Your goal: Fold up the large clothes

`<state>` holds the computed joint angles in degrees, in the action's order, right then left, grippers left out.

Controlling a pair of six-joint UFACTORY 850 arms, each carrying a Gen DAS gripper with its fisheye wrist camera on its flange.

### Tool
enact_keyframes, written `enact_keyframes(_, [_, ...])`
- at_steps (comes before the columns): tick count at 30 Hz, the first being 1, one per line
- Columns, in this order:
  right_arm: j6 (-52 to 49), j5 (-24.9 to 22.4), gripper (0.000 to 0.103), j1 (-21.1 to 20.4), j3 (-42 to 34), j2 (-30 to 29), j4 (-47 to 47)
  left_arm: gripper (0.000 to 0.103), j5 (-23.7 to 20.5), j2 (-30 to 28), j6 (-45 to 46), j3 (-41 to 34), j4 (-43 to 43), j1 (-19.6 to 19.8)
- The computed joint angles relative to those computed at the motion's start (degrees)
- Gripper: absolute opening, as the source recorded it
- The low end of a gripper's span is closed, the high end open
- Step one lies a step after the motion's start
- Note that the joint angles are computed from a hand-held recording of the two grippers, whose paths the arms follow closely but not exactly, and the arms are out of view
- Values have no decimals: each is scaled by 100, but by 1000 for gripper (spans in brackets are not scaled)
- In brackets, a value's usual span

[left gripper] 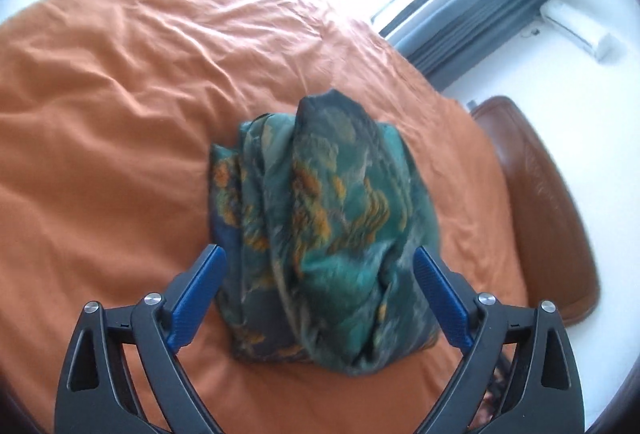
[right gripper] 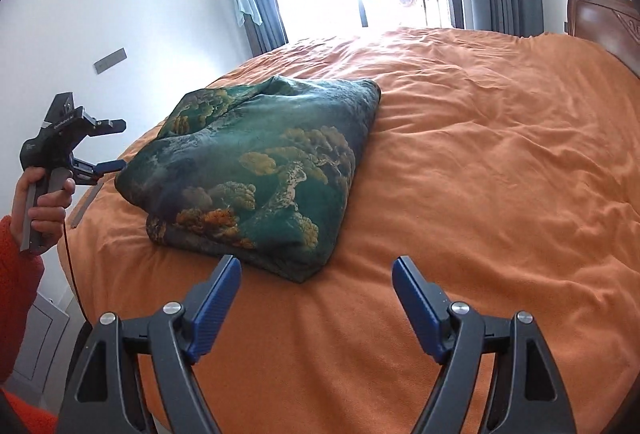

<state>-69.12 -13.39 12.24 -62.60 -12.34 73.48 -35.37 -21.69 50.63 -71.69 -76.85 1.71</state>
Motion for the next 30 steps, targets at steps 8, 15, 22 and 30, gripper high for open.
enact_keyframes(8, [496,-800,80,-183,-1065,-857,-33,103,-500,-1479,-2263,-1443,2218,-215])
enact_keyframes(15, [2078,-2481,80,-521,-3071,-2653,-1062,103,-395,-1543,-1900,-1307,2011,-235])
enact_keyframes(22, [2670,-3392,85,-555,-4256,-3694,-689,87,-589,-1739,-1752,-1492,1641,-244])
enact_keyframes(30, [569,-1361,60,-5,-2756,-2165,-738,48,812,-515,-2032,-884,2989,-946])
